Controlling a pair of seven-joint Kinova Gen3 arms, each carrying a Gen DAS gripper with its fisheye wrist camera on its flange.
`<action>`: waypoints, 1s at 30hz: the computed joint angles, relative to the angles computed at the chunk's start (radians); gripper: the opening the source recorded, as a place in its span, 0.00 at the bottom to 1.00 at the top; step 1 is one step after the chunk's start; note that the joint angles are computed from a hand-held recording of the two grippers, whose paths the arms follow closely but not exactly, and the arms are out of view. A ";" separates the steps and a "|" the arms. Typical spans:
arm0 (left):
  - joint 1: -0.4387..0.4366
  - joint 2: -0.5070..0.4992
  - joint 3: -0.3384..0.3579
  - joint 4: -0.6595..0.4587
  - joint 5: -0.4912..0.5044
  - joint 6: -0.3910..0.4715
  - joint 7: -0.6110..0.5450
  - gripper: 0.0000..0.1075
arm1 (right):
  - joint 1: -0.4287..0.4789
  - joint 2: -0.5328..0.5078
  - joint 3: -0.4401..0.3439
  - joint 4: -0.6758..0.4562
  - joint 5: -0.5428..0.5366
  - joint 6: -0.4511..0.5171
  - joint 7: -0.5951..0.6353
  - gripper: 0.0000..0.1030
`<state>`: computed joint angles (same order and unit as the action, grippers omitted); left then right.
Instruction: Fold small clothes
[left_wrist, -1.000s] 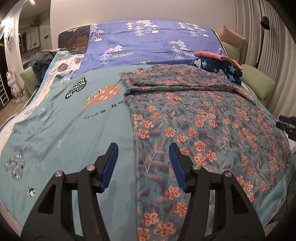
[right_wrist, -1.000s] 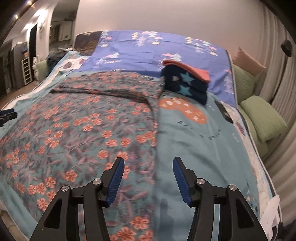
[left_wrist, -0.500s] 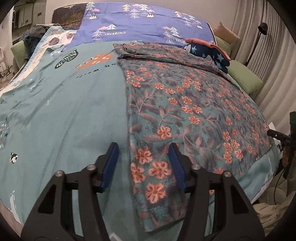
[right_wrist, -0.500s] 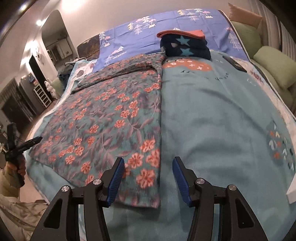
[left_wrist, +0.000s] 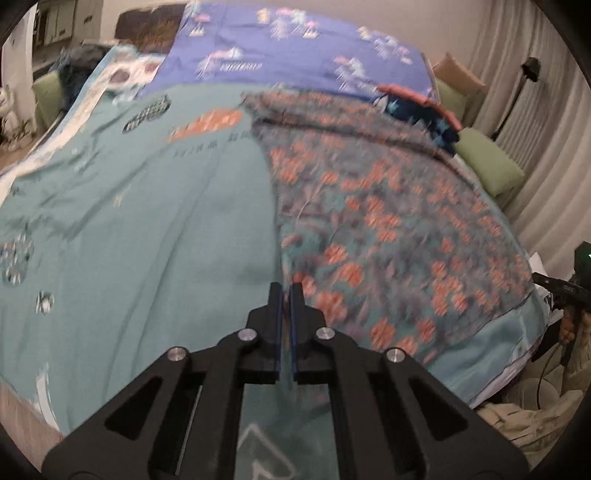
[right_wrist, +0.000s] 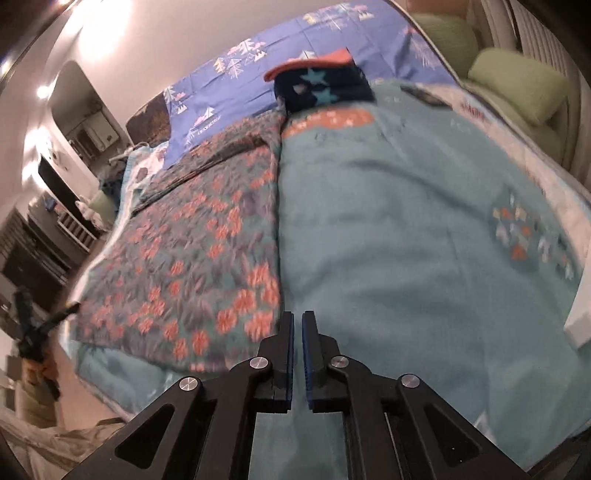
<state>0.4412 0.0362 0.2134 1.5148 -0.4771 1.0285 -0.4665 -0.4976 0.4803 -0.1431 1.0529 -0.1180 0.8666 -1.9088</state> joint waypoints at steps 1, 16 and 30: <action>-0.007 -0.011 0.001 0.020 0.019 -0.018 -0.001 0.19 | 0.015 -0.012 -0.012 0.034 -0.021 -0.027 0.008 0.08; -0.034 -0.048 -0.003 0.116 0.090 -0.200 0.039 0.04 | -0.016 0.069 -0.034 -0.088 -0.032 0.036 0.094 0.06; -0.029 -0.058 0.043 0.096 0.022 -0.092 0.086 0.16 | 0.028 -0.004 -0.038 0.011 -0.098 0.001 0.103 0.09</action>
<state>0.4125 -0.0221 0.2562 1.6103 -0.4551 0.9369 -0.3801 -0.4700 0.4765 -0.1810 1.0636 -0.2163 0.8673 -1.8061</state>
